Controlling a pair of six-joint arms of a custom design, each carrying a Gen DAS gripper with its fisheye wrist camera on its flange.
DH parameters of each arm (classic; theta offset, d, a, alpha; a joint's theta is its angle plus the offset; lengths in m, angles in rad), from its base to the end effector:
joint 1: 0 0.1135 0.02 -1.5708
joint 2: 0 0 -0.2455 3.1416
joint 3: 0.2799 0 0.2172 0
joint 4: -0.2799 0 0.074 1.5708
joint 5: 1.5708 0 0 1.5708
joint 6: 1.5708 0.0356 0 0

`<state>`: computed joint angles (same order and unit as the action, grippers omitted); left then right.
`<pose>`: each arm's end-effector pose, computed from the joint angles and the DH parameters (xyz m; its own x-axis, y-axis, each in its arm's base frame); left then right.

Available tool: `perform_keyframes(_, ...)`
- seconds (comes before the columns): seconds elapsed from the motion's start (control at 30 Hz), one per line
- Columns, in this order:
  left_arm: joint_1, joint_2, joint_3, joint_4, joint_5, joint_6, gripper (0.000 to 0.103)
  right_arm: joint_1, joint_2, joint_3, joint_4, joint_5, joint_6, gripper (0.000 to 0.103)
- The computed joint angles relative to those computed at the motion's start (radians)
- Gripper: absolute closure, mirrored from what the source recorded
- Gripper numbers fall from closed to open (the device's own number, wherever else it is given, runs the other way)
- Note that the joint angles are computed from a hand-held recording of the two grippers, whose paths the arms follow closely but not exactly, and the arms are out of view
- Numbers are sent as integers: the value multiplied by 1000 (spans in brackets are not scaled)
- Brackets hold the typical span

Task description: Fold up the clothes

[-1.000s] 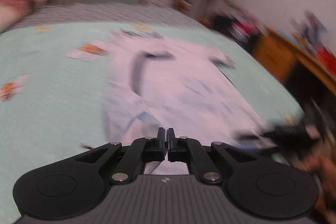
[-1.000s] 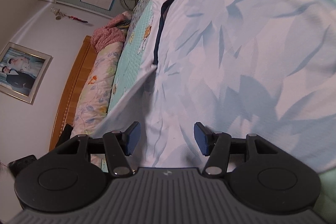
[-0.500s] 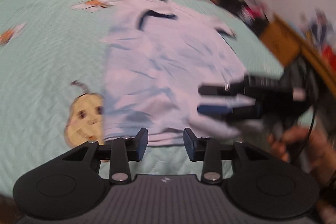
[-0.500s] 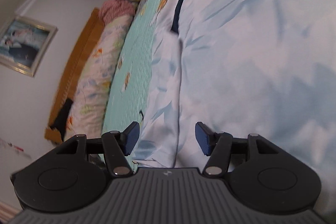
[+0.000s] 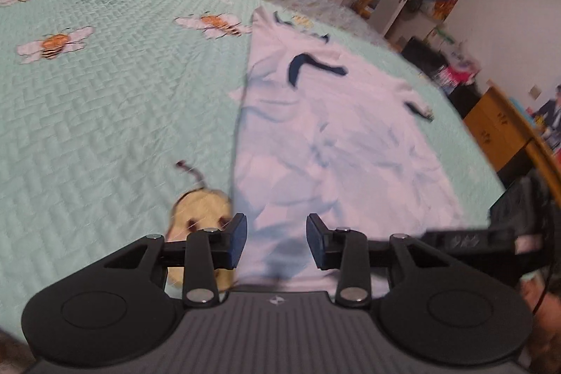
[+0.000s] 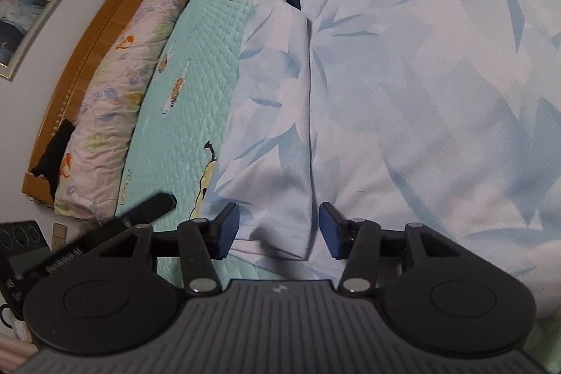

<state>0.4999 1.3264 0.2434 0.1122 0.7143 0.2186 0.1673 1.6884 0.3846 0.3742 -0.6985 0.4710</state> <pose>0.1590 0.0603 0.1122 -0.7152 -0.2039 -0.6685 0.1205 0.9062 -0.4054 0.2154 0.0596 0.0906 -0.9341 0.1947 -0.2992 -0.0930 0.6764 0.7307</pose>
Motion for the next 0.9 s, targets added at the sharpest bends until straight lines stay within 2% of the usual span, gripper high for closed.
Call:
perform_keyframes(0.03,-12,2,-2,21,-2,-20,63,6,4,-1,4,7,4,57)
perform_keyframes(0.07,-26,8,-4,46,-5,-47,63,13,8,-2,7,14,7,83)
perform_keyframes(0.1,-40,14,-5,72,-8,-75,63,17,15,-2,12,18,12,99)
perform_keyframes(0.13,-47,24,-4,91,4,-99,63,12,35,-8,28,6,31,103)
perform_keyframes(0.23,-88,57,0,146,29,-121,59,-28,26,-80,125,-43,93,103)
perform_keyframes(0.27,-125,76,-2,169,-4,-111,55,-30,21,-98,146,-48,105,103)
perform_keyframes(0.37,-238,182,17,209,-132,-74,54,-25,44,-109,161,-57,86,103)
perform_keyframes(0.43,-290,264,30,236,-230,-57,55,-42,37,-84,94,-81,37,103)
perform_keyframes(0.5,-293,285,-9,314,-258,-8,57,-71,25,-38,-17,-120,-27,101)
perform_keyframes(0.6,-306,258,-35,334,-304,41,57,-164,-4,40,-138,-172,-116,85)
perform_keyframes(0.67,-296,278,-38,360,-306,52,57,-202,27,126,-115,-158,-100,81)
perform_keyframes(0.8,-290,287,-31,363,-317,48,57,-190,282,423,28,-95,14,81)
perform_keyframes(0.9,-296,226,-17,305,-319,42,57,-138,478,706,-39,-14,33,81)
